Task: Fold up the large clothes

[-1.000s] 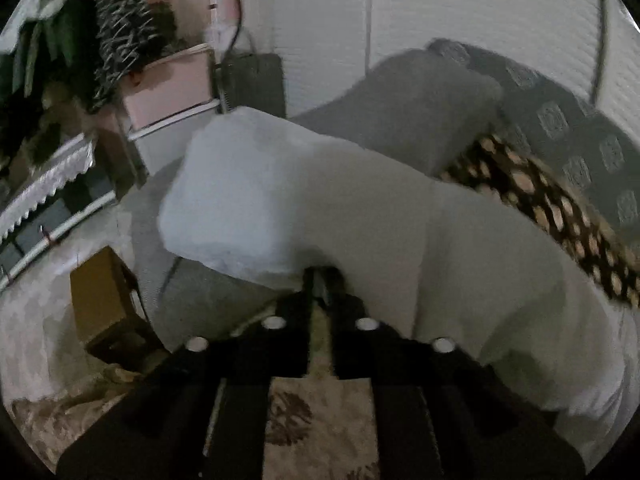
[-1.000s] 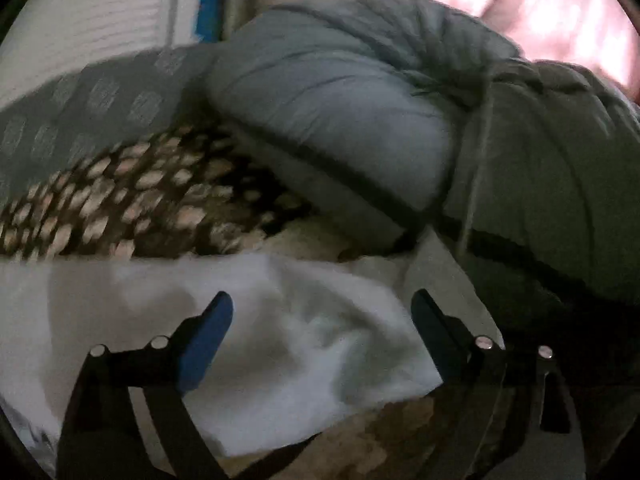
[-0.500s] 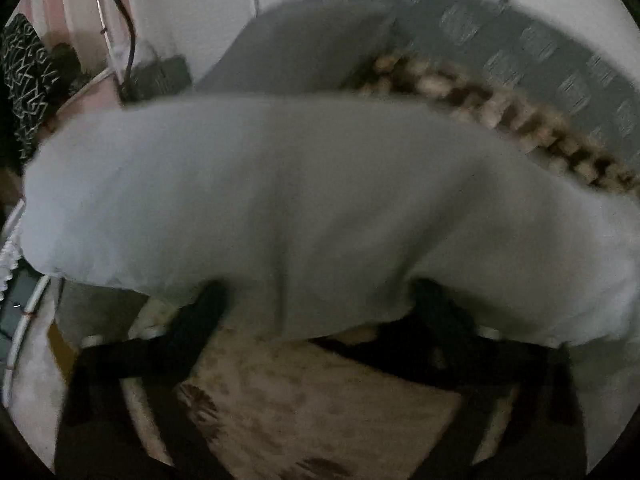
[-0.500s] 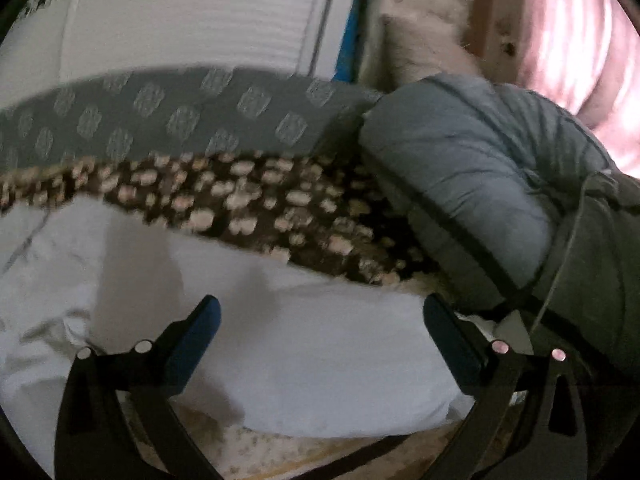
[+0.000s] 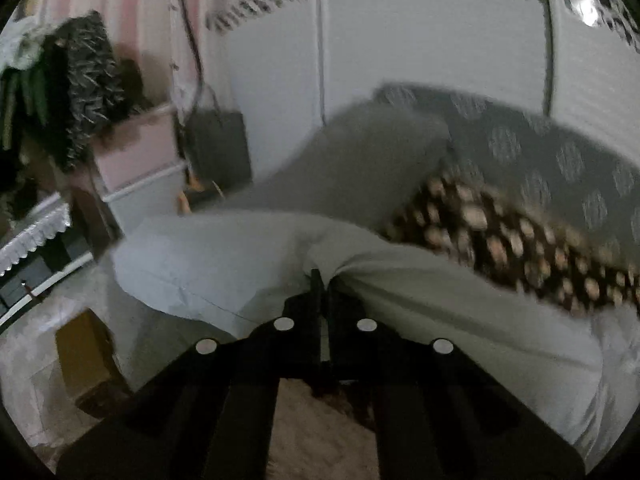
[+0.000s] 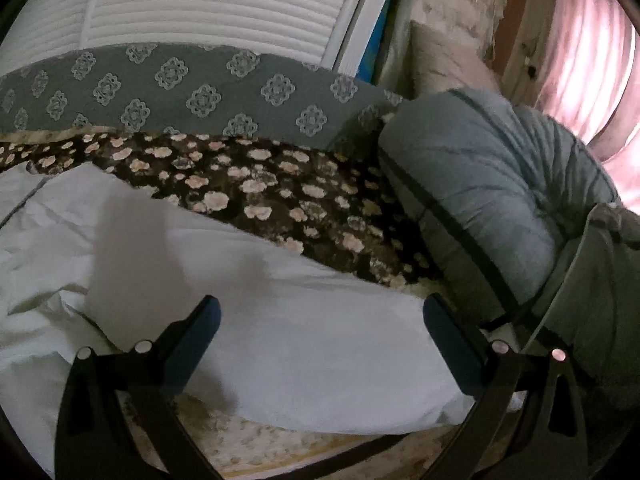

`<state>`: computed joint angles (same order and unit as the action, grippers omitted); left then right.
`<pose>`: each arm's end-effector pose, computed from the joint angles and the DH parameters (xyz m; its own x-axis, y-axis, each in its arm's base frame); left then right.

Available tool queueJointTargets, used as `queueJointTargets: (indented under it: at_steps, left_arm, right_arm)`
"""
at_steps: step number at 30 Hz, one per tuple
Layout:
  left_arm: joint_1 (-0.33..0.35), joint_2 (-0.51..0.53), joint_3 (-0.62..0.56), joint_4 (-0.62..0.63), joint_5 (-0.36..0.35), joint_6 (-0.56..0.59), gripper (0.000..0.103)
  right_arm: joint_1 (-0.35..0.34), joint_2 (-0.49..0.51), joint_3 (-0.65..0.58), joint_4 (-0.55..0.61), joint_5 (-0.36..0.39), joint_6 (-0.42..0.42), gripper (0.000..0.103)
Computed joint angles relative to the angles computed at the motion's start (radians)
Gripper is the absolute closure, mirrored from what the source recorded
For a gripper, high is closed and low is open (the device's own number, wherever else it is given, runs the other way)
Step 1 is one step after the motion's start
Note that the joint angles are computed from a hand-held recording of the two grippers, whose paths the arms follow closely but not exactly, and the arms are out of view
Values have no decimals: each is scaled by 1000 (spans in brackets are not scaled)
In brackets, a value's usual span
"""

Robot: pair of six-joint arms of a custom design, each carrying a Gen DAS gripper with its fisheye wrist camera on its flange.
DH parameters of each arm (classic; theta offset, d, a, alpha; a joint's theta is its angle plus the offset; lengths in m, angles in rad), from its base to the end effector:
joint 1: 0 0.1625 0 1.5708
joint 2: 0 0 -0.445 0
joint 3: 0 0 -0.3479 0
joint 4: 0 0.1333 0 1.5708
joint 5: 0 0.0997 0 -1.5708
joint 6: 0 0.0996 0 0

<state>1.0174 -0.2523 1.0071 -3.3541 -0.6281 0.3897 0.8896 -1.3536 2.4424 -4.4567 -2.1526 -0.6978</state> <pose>-0.2311 -0.7810 0.0904 -0.6963 -0.0929 -0.7117 0.5792 0.5128 -0.6337 -0.1379 -0.2949 0.4046 -0.1481 0.8339 0.5317 -0.3086 0.4718 -0.8259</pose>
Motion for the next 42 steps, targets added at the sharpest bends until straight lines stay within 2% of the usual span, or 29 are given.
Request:
queueJointTargets:
  at_steps: [3,4,7,9,10,11,12,13,14,16,20,21,24,25,26,28,31,33,34,35,37,40,41,42]
  left_arm:
    - [15,-35,15,28,68,-86,99]
    - [24,-43,20,72,97,-130,99]
    - [55,-45,19,284,161,-254,93]
    - [51,-58,61,303,173,-296,86]
    - [45,-59,77,267,174,-279,79]
    - [36,-70,99,249,172,-276,53]
    - [25,-84,135,204,153,-266,18]
    - [13,-106,183,152,131,-252,8]
    - [-6,-132,238,100,98,-235,4]
    - [-32,-184,325,122,44,-243,3]
    - [-64,-255,457,261,-48,-307,3]
    - [-70,-265,485,329,-60,-337,3]
    - [-88,-323,581,527,-94,-436,3]
    - [-93,-333,597,552,-111,-448,3]
    - [-99,-339,612,551,-129,-446,3]
    - [-123,-342,646,463,-134,-391,3]
    - [-155,-329,674,314,-85,-278,3]
    - [-163,-311,664,252,-45,-227,3]
    - [-161,-302,648,252,-32,-222,3]
    - [-156,-300,633,267,-23,-226,3]
    - [-126,-290,567,346,-7,-260,3]
    - [-88,-268,489,401,32,-296,3]
    - [-76,-263,472,397,49,-291,3]
    - [-64,-245,445,375,81,-269,3]
  right_arm:
    - [16,5,-2,-42,-8,-33,2]
    - [17,1,0,-39,-6,-32,2]
    - [13,-30,16,35,16,25,2]
    - [14,-49,25,100,34,66,2]
    - [18,-53,29,124,40,79,2]
    - [22,-62,34,161,50,95,2]
    - [29,-69,40,191,61,108,2]
    - [45,-70,45,217,61,112,2]
    - [62,-59,47,221,43,108,2]
    - [102,-44,57,269,10,114,2]
    - [62,-113,109,478,149,255,2]
    - [58,-110,113,496,156,265,2]
    - [72,-79,140,444,162,209,2]
    - [71,-85,150,441,181,204,2]
    - [64,-100,162,443,212,215,2]
    - [54,-128,176,459,253,255,2]
    - [33,-156,169,479,253,276,2]
    - [-10,-166,157,461,209,309,2]
    - [-37,-169,149,449,163,331,2]
    - [-72,-177,142,446,134,353,2]
    - [-151,-200,140,448,125,401,2]
    - [-340,-231,147,430,154,491,2]
    - [-383,-239,147,431,170,509,2]
    - [-459,-257,154,438,228,548,2]
